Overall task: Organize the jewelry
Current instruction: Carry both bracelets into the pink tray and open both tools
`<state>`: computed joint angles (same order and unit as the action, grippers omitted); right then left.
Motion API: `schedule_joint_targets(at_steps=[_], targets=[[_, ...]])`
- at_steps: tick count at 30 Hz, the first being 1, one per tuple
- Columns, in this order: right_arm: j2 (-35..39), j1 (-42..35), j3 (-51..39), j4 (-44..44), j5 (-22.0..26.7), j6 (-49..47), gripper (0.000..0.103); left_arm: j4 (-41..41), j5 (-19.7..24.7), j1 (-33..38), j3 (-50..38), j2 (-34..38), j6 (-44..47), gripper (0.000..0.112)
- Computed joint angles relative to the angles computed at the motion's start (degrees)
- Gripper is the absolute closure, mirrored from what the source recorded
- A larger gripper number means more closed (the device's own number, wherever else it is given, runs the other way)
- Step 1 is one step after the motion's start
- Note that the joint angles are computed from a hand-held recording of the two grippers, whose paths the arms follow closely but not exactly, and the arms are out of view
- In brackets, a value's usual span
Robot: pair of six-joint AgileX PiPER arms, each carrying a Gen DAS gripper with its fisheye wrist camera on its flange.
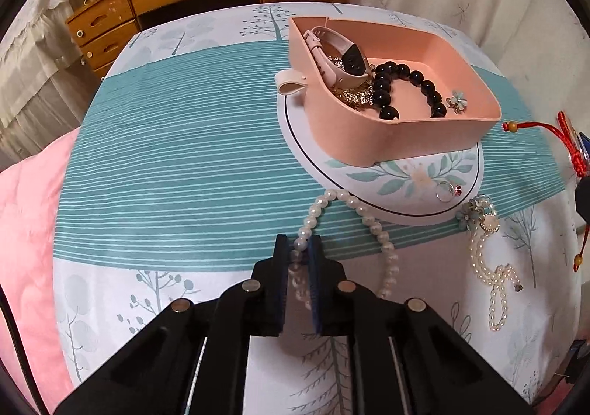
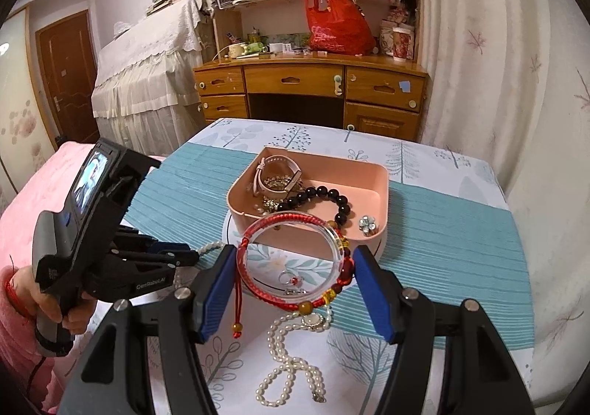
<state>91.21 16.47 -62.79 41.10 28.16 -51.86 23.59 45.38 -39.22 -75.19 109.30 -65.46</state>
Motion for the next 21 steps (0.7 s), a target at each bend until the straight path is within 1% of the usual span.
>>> schedule_joint_targets(at_steps=[4, 7, 13, 18, 21], targets=[[0.6, -0.7, -0.7, -0.5, 0.5, 1.3, 0.039, -0.1, 0.9, -0.2, -0.7, 0.3, 0.1, 0.107], [0.9, -1.5, -1.3, 0.1, 1.1, 1.0, 0.039, -2.9, -0.8, 0.6, 0.3, -1.0, 2.2, 0.107], [1.5, -2.6, -3.4, 0.2, 2.1, 2.0, 0.039, -2.0, 0.0, -0.6, 0.1, -4.1, 3.0, 0.107], [2.4, -2.2, -6.5, -1.6, 3.0, 3.6, 0.039, -0.5, 2.4, -1.5, -1.7, -7.7, 4.1, 0.107], [3.0, -1.9, -9.1, -2.1, 4.5, 3.6, 0.039, 1.5, 5.0, -2.3, -4.9, -8.9, 5.1, 0.107]])
